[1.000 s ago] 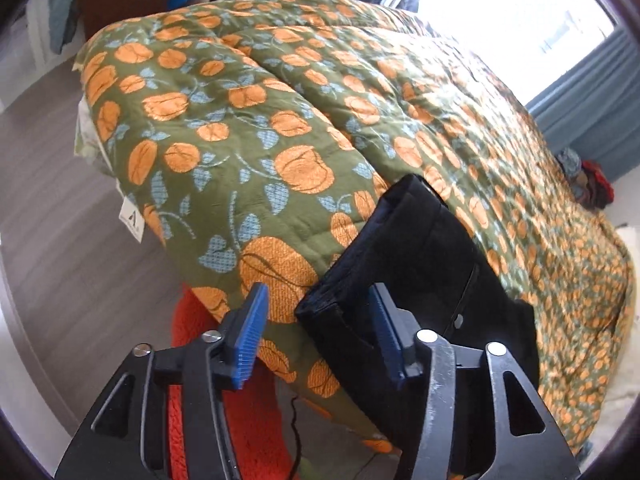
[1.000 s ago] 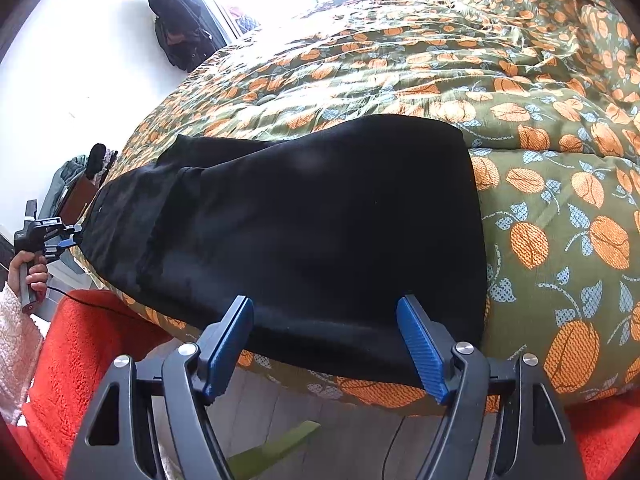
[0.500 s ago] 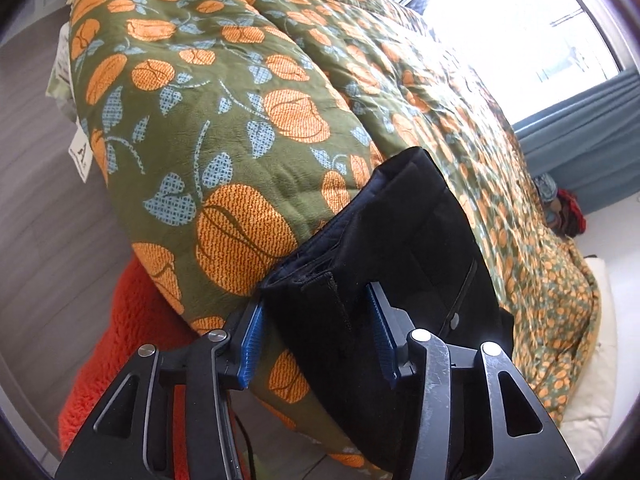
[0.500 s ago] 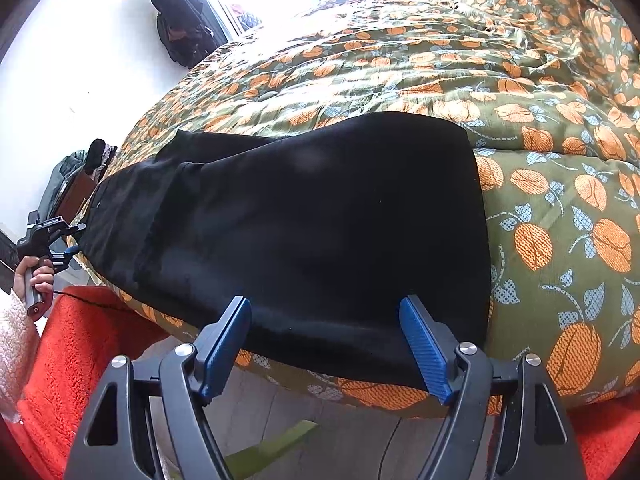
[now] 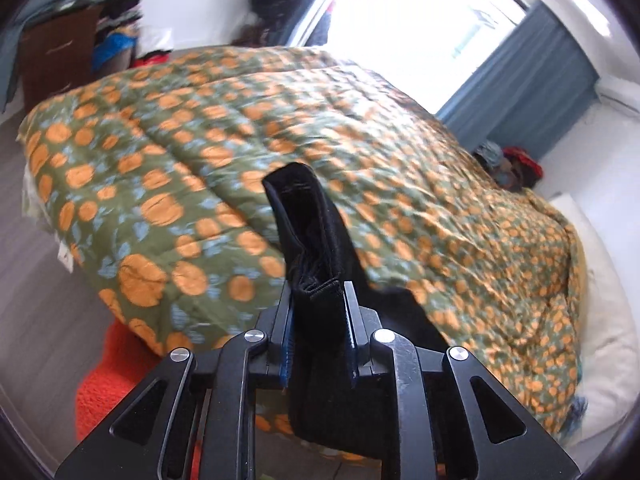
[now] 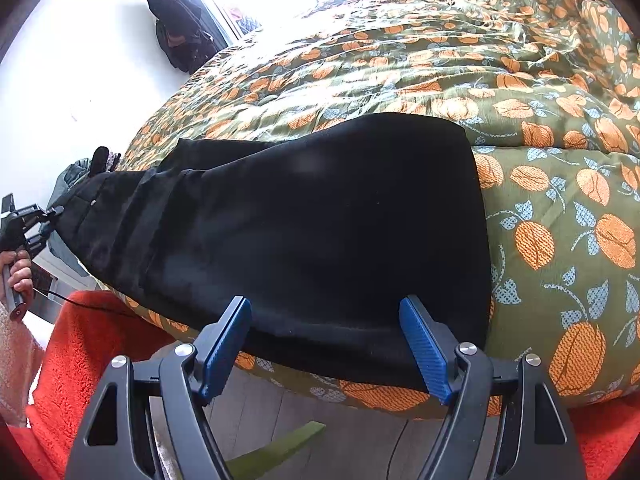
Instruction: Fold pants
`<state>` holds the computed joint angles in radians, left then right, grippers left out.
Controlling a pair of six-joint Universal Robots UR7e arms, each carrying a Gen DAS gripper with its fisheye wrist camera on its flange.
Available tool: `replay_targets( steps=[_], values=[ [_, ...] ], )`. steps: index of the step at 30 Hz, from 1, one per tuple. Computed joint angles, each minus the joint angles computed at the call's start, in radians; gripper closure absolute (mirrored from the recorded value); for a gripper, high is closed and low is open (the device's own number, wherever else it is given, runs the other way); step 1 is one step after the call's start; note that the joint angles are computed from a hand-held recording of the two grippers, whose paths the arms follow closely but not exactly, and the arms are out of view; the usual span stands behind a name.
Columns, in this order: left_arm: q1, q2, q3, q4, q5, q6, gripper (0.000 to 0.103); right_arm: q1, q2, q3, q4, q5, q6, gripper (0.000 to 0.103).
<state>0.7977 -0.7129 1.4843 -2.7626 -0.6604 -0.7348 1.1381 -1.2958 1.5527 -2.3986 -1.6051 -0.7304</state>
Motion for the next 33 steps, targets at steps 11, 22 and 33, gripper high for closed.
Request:
replay_targets(
  steps=[11,22,33],
  values=[
    [-0.06,0.527,-0.65,0.325,-0.325,0.324,0.079,-0.034,-0.061,0.031,-0.039,0.164,0.017,0.027],
    [-0.065,0.471,-0.553,0.228,-0.45,0.404,0.024,-0.09,-0.099,0.011,-0.065,0.321,0.148,0.027],
    [-0.004,0.415,-0.423,0.416,-0.26,0.294,0.06,0.028,0.211,-0.403,0.56,0.234,0.223,0.027]
  ],
)
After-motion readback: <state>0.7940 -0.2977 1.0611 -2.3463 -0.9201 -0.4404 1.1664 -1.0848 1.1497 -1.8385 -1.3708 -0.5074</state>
